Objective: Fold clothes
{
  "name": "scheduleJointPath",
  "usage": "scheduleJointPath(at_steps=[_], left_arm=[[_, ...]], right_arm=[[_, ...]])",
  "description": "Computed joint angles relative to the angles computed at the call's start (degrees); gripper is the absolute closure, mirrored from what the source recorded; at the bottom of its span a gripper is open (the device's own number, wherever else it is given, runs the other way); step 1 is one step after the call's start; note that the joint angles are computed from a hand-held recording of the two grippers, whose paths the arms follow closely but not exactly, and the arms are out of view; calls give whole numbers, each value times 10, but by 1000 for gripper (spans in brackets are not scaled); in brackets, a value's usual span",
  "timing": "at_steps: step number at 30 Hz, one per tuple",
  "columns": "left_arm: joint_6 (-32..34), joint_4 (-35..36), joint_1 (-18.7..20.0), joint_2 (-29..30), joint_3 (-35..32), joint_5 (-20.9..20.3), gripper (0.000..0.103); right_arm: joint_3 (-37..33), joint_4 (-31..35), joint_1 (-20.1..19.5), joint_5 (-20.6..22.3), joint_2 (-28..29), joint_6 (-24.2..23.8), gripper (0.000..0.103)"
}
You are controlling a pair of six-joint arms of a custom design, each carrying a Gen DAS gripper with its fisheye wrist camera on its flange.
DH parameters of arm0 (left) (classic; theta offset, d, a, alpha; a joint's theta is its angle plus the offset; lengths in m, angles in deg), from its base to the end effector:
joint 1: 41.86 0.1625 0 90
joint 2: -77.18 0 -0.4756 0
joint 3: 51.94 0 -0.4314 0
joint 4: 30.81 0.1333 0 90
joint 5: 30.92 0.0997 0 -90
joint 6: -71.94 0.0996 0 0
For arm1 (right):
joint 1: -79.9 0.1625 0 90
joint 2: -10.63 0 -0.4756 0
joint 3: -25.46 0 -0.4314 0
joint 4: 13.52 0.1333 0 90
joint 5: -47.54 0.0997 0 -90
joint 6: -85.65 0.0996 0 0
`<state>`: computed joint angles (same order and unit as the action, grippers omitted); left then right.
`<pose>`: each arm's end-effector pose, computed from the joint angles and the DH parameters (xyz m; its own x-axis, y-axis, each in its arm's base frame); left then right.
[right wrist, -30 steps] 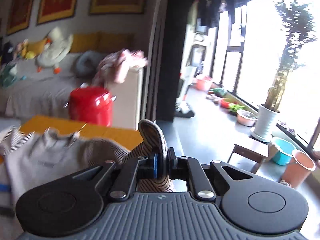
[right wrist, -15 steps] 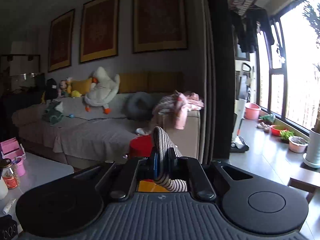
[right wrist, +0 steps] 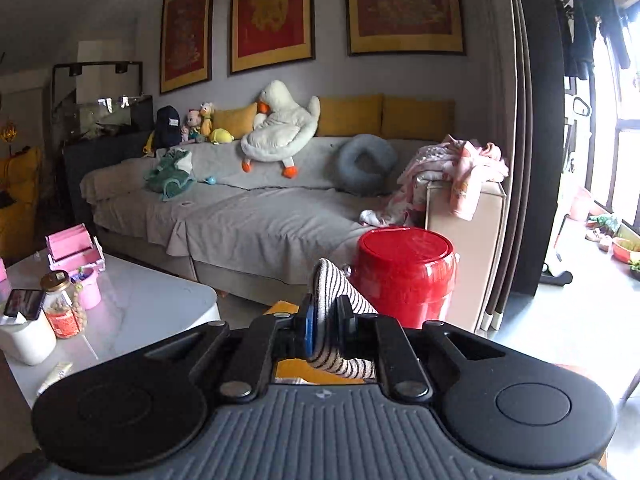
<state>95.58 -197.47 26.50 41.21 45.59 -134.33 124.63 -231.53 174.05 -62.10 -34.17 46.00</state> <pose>-0.1601 -0.7023 -0.0051 -0.6651 0.7399 0.1007 0.6798 0.6558 -0.3284 0.1507 -0.6978 0.2162 -0.7282 0.0159 0.6852 -0.6300 0.3781 -0.6784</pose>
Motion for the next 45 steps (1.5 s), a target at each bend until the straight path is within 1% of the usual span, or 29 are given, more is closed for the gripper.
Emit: scheduleJointPath(at_steps=[4,6,7,8,9,10,12,13,17,20,21,22,23,24,25,27,28,29,31,33,34,36,38,39,42,44,45], left_arm=[[0,-1,0,-1,2,0,0],[0,-1,0,-1,2,-1,0],[-1,-1,1,-1,2,-1,0],[-1,0,1,-1,1,-2,0],[-2,0,1,0,0,-2,0],[-3,1,1,0,0,-4,0],[-5,2,2,0,-2,-6,0],[-7,3,2,0,-2,-7,0],[-11,5,3,1,-5,-10,0],[-14,6,4,2,-6,-13,0],[-15,6,5,2,-6,-14,0],[-17,5,5,2,-7,-14,0],[-18,6,5,2,-7,-14,0],[-19,6,5,2,-7,-14,0],[-21,6,4,2,-8,-13,0],[-23,6,3,2,-7,-9,0],[-23,6,1,1,-6,-5,0],[-20,5,-2,0,-4,3,0],[-10,-1,-12,-2,3,29,0],[4,-18,-26,-3,14,62,0],[10,-29,-32,-3,19,78,0],[17,-53,-48,-3,33,116,0],[10,-81,-60,-3,39,139,0],[5,-97,-63,-1,35,142,0],[-19,-141,-70,15,3,161,0],[-34,-154,-72,32,-30,185,2],[-40,-150,-70,44,-50,197,5]], right_arm=[[-7,-14,-6,-31,15,-9,92],[-2,1,-15,-24,11,10,90],[2,9,-20,-18,9,21,87],[11,21,-27,3,0,43,82],[21,32,-35,28,-10,68,70],[28,28,-41,42,-16,78,61],[41,13,-50,63,-26,93,60],[47,5,-53,66,-31,96,60],[66,-14,-72,43,-44,114,60],[96,5,-104,48,-60,164,59],[107,18,-118,53,-66,184,54],[115,27,-129,47,-68,199,48],[123,36,-141,40,-70,212,46],[136,20,-156,57,-70,205,49],[150,-3,-172,84,-70,192,50],[167,-17,-187,116,-78,190,49],[171,-21,-191,126,-78,189,47],[173,-25,-194,134,-78,189,44],[173,-27,-194,141,-75,176,32],[167,-27,-184,128,-70,152,24],[164,-29,-180,120,-67,141,21],[164,-35,-177,116,-65,136,20],[168,-28,-184,134,-71,147,19],[170,-28,-186,141,-73,151,19],[176,-30,-194,162,-78,162,19],[178,-32,-196,170,-80,166,18],[178,-34,-196,168,-79,165,18]])
